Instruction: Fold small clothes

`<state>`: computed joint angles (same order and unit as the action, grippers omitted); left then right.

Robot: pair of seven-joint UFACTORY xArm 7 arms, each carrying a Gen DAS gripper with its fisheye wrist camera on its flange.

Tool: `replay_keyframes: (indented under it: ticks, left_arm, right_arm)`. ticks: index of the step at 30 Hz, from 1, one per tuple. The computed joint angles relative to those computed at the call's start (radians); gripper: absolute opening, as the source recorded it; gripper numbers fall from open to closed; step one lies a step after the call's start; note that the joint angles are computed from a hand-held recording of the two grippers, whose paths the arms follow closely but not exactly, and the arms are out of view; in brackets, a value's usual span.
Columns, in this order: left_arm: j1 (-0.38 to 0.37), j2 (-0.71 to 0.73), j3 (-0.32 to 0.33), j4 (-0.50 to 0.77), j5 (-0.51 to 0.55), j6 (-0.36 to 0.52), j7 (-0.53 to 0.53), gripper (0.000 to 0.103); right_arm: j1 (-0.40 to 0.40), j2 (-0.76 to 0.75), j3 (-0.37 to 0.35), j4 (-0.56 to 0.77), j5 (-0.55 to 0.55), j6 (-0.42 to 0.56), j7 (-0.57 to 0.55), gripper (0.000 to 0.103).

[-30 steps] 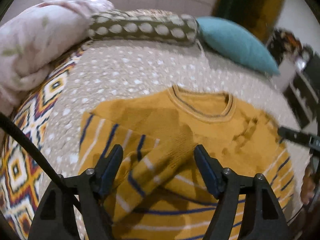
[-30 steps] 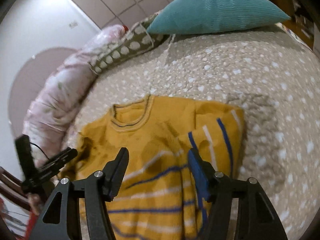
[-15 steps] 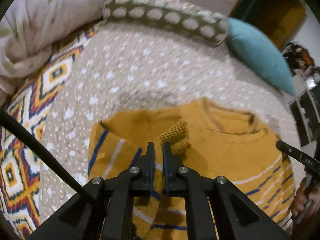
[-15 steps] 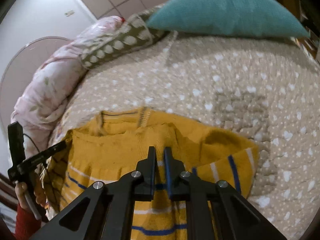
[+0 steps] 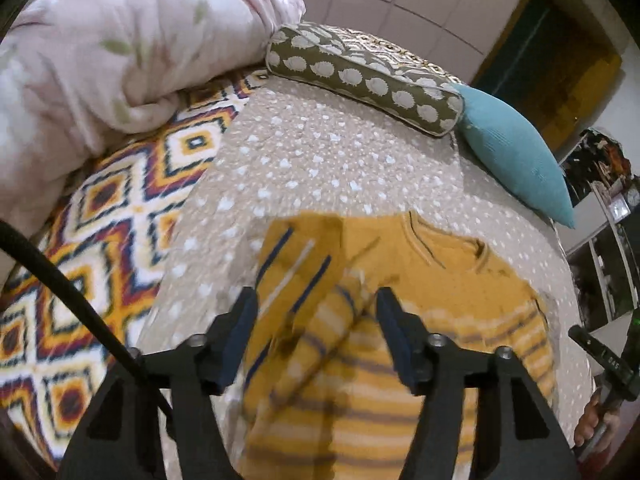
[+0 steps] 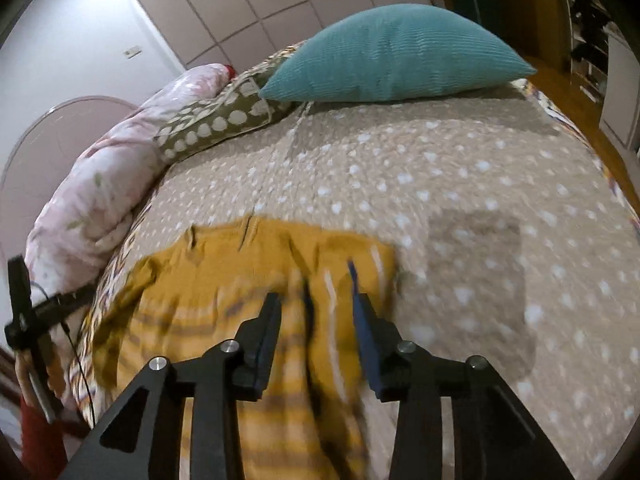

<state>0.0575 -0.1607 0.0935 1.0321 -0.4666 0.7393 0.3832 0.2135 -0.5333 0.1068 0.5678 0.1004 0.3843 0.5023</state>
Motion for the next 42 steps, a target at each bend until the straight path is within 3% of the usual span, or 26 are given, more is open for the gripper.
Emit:
replay_keyframes:
  ticks: [5,9,10,11,16,20,21,25,26,28,29,34,35,36,37,39,40,42]
  left_arm:
    - [0.007,-0.164,0.021,-0.176,0.018,0.02,0.021,0.063]
    - [0.004,-0.253,0.016,-0.303,0.078,-0.015,-0.01,0.063]
    - [0.006,-0.274,0.009,-0.332,0.101,-0.029,-0.024,0.063]
    - [0.009,-0.293,0.004,-0.358,0.124,-0.046,-0.036,0.063]
    - [-0.007,-0.349,0.025,-0.419,0.176,-0.08,-0.043,0.063]
    - [-0.023,-0.356,0.037,-0.435,0.177,-0.102,-0.05,0.063]
    - [-0.024,-0.363,0.032,-0.444,0.18,-0.115,-0.057,0.063]
    - [-0.024,-0.407,-0.013,-0.517,0.234,-0.216,-0.098,0.064]
    - [-0.027,-0.409,-0.018,-0.526,0.244,-0.231,-0.11,0.065]
    - [-0.042,-0.415,-0.016,-0.54,0.253,-0.255,-0.124,0.065]
    - [-0.053,-0.416,-0.008,-0.541,0.25,-0.259,-0.126,0.065]
    - [-0.074,-0.416,0.033,-0.515,0.233,-0.23,-0.13,0.065]
    - [-0.071,-0.418,0.04,-0.51,0.233,-0.227,-0.126,0.065]
    - [-0.066,-0.422,0.046,-0.505,0.235,-0.227,-0.121,0.065]
    - [-0.059,-0.423,0.051,-0.5,0.237,-0.232,-0.115,0.065]
    - [-0.05,-0.408,0.06,-0.485,0.239,-0.248,-0.106,0.066]
    - [-0.045,-0.39,0.061,-0.472,0.242,-0.257,-0.104,0.067]
    - [-0.03,-0.345,0.055,-0.443,0.253,-0.27,-0.11,0.067]
  right_arm:
    - [0.073,-0.203,0.005,-0.184,0.044,0.029,0.001,0.043]
    - [0.138,-0.19,0.0,-0.249,0.074,-0.03,0.02,0.041]
    - [0.206,-0.176,-0.055,-0.269,0.126,-0.073,-0.02,0.011]
    - [0.24,-0.181,-0.084,-0.285,0.168,-0.097,-0.041,0.007]
    - [0.117,-0.336,-0.02,-0.374,0.135,0.001,0.094,0.005]
    - [0.134,-0.346,-0.05,-0.38,0.129,0.018,0.085,0.007]
    - [0.13,-0.353,-0.044,-0.371,0.123,0.024,0.088,0.012]
    - [0.026,-0.431,0.055,-0.324,0.034,0.063,0.169,0.015]
    - [0.026,-0.414,0.051,-0.31,0.024,0.05,0.168,0.017]
    - [0.022,-0.327,0.046,-0.249,0.0,0.02,0.152,0.035]
    - [0.015,-0.28,0.052,-0.221,-0.013,0.003,0.149,0.038]
    - [-0.042,0.031,0.092,-0.057,-0.092,-0.032,0.15,0.04]
    - [-0.009,0.065,0.057,-0.049,-0.071,-0.037,0.12,0.039]
    - [0.035,0.086,0.015,-0.043,-0.038,-0.044,0.075,0.02]
    - [0.049,0.089,0.004,-0.046,-0.026,-0.049,0.044,0.012]
    - [-0.029,0.066,0.063,-0.045,-0.102,0.011,0.094,0.009]
    - [-0.075,0.058,0.094,-0.039,-0.145,0.054,0.142,0.001]
    - [-0.169,0.05,0.165,-0.021,-0.265,0.156,0.257,0.0]
